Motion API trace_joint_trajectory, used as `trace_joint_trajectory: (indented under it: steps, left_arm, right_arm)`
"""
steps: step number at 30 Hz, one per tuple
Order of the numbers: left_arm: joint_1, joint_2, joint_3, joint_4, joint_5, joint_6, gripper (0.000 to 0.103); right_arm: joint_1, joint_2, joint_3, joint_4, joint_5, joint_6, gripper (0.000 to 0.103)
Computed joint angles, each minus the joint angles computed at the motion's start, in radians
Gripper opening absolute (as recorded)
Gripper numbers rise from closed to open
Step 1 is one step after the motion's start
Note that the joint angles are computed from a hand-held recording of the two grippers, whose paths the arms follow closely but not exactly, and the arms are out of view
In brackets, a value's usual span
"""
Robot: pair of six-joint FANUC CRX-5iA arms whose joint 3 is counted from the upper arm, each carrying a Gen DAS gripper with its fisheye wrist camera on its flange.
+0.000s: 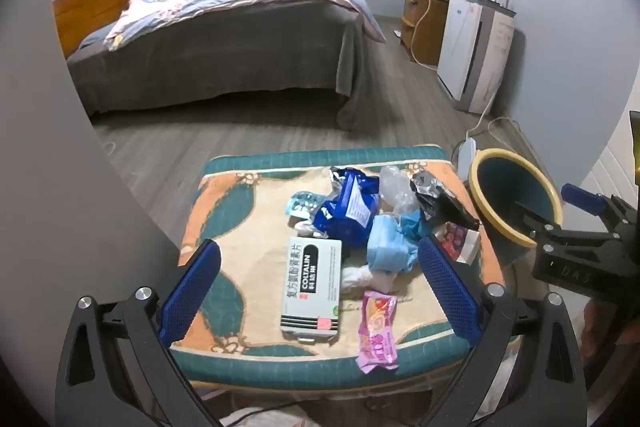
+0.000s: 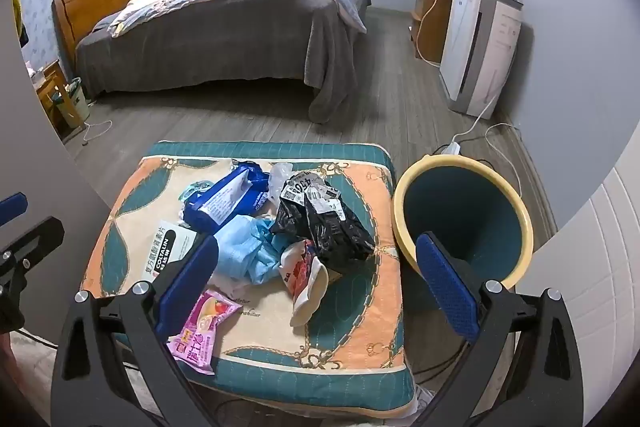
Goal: Collect trash
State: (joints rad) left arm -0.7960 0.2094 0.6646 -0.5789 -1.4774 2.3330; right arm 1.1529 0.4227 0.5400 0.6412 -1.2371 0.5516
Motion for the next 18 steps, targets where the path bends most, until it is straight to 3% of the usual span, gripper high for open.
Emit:
trace_joint_trajectory:
  steps: [18]
  left_arm:
    - [0.0, 0.0, -0.001, -0.002, 0.002, -0.001, 0.098]
  right_arm:
    - [-0.003, 0.017, 0.029, -0.018, -0.021, 0.017, 0.097]
